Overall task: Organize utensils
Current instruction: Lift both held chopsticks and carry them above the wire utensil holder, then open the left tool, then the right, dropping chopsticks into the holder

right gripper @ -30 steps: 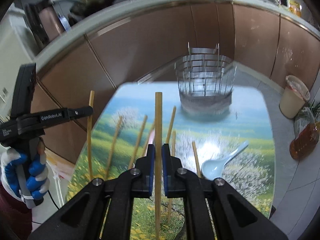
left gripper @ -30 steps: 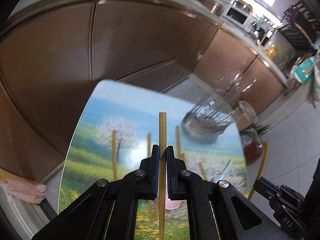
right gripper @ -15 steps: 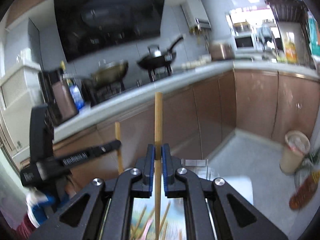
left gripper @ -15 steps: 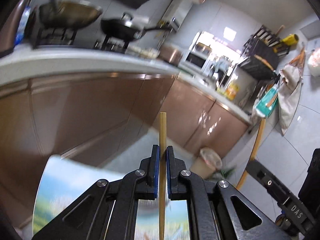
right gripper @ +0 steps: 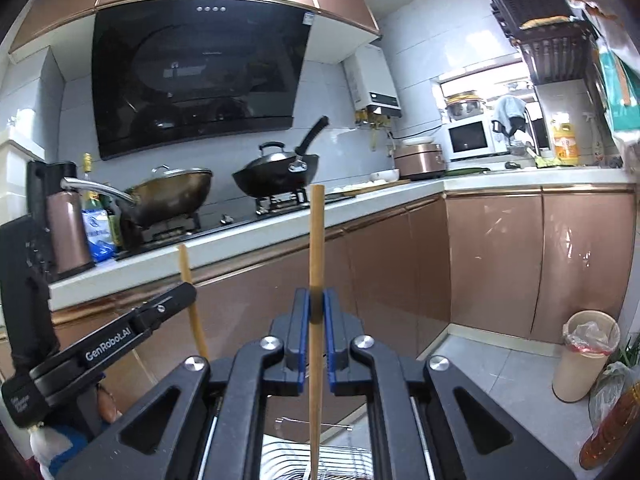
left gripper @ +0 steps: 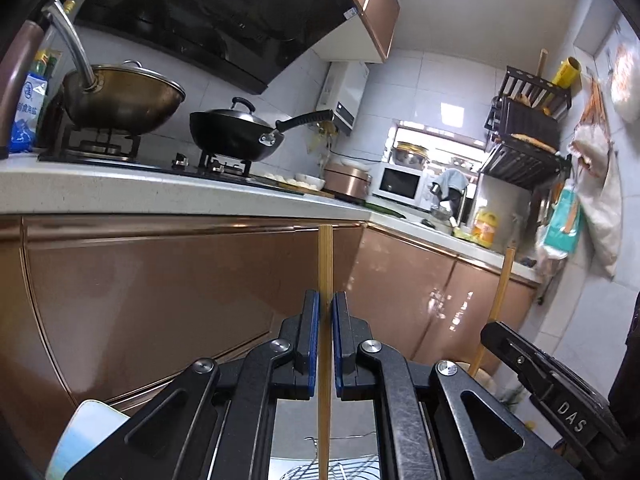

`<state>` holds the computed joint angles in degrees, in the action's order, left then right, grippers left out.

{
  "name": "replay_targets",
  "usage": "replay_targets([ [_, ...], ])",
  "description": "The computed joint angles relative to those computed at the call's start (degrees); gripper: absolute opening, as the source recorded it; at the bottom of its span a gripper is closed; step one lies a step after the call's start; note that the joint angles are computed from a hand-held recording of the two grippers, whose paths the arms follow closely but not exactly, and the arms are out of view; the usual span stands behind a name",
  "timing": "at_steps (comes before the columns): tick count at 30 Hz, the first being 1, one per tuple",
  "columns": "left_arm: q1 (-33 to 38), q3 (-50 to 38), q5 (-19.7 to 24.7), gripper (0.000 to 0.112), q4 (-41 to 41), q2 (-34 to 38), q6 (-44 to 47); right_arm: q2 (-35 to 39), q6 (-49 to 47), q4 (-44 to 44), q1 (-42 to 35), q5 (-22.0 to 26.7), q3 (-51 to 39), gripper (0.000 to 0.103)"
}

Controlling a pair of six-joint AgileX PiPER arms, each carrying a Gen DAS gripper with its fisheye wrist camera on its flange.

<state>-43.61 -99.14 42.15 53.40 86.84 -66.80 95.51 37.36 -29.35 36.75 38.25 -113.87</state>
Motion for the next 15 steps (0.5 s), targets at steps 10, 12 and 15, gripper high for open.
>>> replay_targets([
  [10, -6.5, 11.8, 6.0, 0.006, 26.8, 4.2, -22.8, -3.3, 16.9, -15.2, -0.4, -9.5, 19.5, 0.007],
  [12, -6.2, 12.7, 6.5, 0.006, 26.6, 4.6, -23.6, -3.5, 19.1, -16.8, -0.3, -9.8, 21.7, 0.007],
  [15, -5.8, 14.4, 6.8, 0.006, 26.2, 4.6, -24.4, -4.2, 20.3, -17.3, -0.1, -10.2, 24.3, 0.007],
])
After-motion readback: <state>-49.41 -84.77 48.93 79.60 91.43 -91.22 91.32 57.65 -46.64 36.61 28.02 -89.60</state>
